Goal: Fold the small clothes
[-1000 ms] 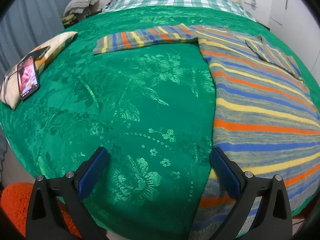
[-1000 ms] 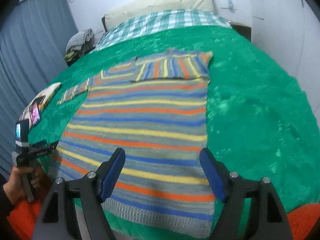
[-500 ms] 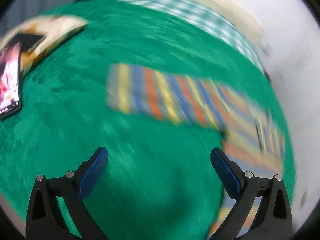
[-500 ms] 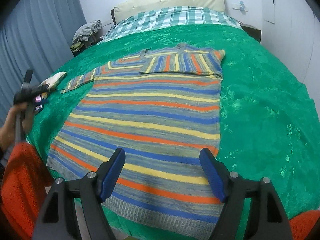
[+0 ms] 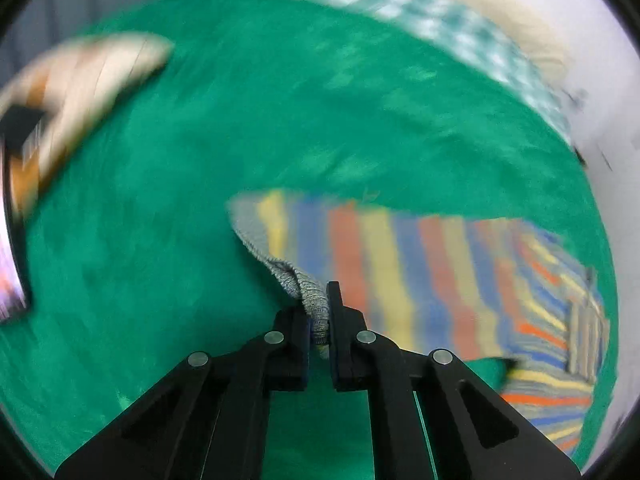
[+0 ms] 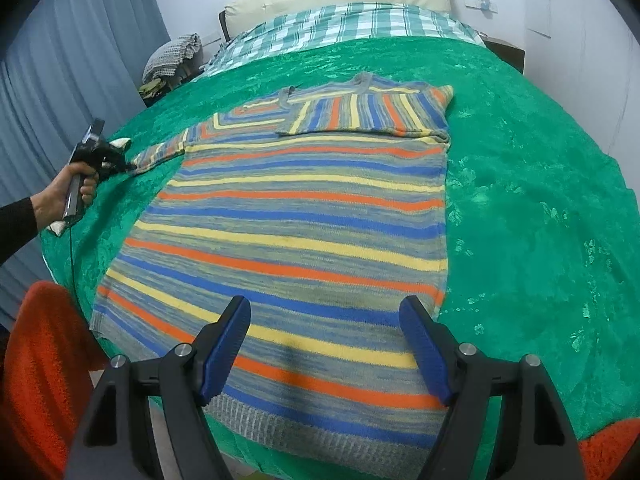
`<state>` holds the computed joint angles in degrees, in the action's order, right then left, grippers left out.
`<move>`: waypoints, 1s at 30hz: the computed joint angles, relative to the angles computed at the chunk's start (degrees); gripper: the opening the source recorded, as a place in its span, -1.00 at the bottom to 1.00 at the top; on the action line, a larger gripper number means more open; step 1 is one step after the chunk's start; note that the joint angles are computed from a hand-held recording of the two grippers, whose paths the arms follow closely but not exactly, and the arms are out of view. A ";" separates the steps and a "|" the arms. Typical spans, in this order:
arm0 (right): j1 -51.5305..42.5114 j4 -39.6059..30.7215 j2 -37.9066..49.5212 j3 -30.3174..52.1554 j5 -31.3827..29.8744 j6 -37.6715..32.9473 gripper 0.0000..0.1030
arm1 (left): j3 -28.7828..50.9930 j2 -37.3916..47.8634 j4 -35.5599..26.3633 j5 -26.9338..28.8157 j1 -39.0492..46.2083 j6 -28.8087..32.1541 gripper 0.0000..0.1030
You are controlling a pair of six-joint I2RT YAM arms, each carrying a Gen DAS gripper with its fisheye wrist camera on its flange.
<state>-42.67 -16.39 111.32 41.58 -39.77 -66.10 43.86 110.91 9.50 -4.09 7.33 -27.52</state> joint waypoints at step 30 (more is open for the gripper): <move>0.01 -1.67 4.37 4.41 3.54 4.42 0.48 | -1.43 7.85 -10.30 -21.80 -48.49 -15.73 0.81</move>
<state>-42.66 -18.07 115.69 45.99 -36.23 -61.67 42.43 118.76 -0.80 -25.90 -41.17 -43.25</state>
